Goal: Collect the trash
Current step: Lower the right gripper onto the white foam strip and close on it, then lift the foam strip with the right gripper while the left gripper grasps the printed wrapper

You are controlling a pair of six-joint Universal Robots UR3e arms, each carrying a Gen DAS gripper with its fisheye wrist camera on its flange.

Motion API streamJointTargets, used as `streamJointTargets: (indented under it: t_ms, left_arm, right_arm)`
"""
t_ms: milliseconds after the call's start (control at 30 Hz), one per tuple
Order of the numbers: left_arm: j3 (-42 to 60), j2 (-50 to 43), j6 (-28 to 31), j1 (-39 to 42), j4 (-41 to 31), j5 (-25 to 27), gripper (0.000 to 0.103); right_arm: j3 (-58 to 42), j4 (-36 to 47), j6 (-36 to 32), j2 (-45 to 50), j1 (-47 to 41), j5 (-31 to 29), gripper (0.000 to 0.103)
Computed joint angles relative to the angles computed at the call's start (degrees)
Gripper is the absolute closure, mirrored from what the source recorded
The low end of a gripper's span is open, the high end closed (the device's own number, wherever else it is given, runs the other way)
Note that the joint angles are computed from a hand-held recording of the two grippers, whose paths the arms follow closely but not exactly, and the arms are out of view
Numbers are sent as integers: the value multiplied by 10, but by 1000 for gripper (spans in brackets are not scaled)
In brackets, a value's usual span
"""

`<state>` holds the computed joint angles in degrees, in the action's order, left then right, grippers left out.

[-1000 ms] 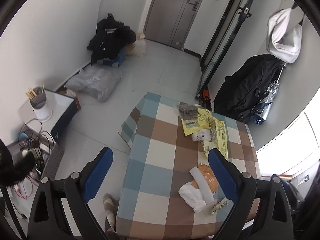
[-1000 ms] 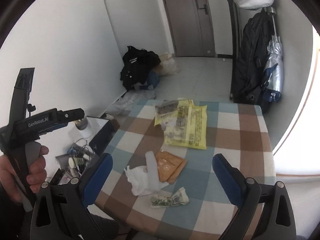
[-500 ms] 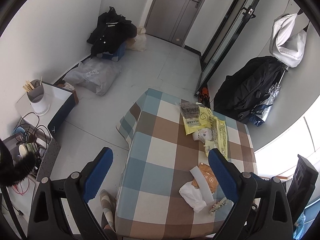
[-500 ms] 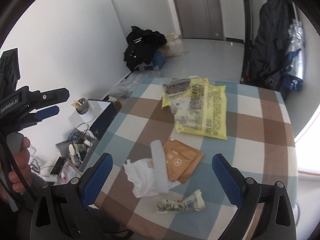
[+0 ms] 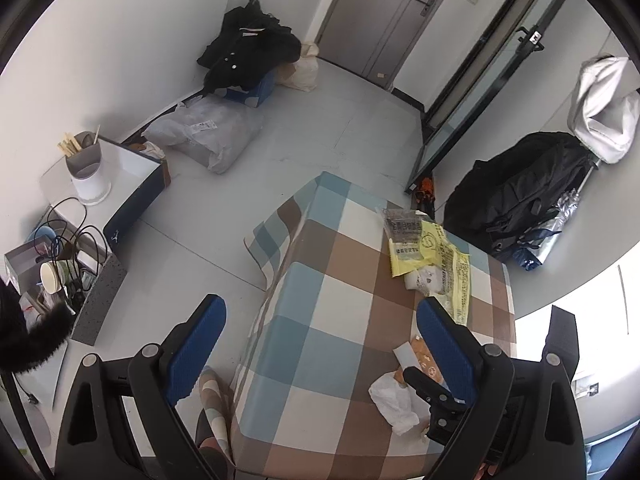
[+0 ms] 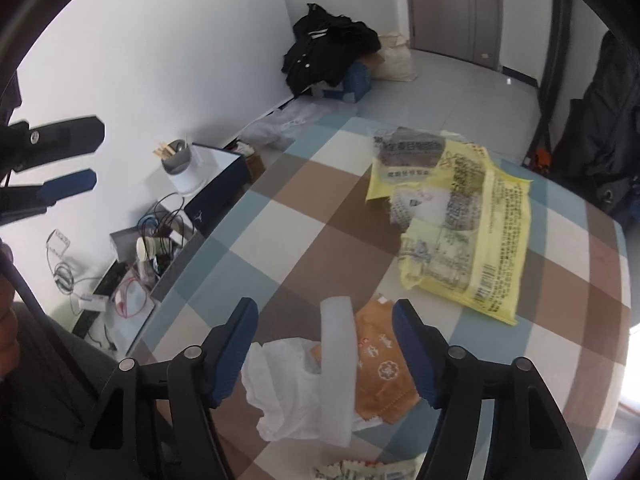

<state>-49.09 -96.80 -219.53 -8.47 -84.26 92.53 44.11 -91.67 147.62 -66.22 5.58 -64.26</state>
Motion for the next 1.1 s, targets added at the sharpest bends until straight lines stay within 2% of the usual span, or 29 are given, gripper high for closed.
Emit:
streamJointTargets:
  t_ms: [100, 200, 267, 500, 600, 667, 800, 867, 1100]
  left_arm:
    - [-11, 6, -10, 15, 0, -15, 9]
    - [-11, 4, -17, 23, -5, -25, 9]
    - [-3, -3, -17, 23, -12, -27, 9]
    - [5, -12, -2, 24, -24, -39, 9]
    - [2, -11, 1, 32, -25, -54, 9]
    - [1, -11, 1, 33, -26, -57, 9]
    - [13, -22, 3, 30, -34, -54, 9]
    - [24, -30, 4, 26, -41, -50, 9]
    - [43, -45, 3, 13, -53, -44, 9]
  right_arm:
    - [20, 0, -7, -9, -5, 16, 41]
    - [43, -24, -7, -16, -3, 11, 44]
    - [42, -24, -2, -9, -2, 7, 51]
    - [63, -47, -18, -11, 9, -17, 63]
    - [71, -49, -30, -12, 12, -24, 73]
    - [82, -63, -38, -17, 17, -41, 87]
    - [85, -58, -51, -21, 11, -32, 89]
    - [69, -35, -51, -17, 0, -12, 93]
    - [57, -7, -39, -30, -51, 60, 94]
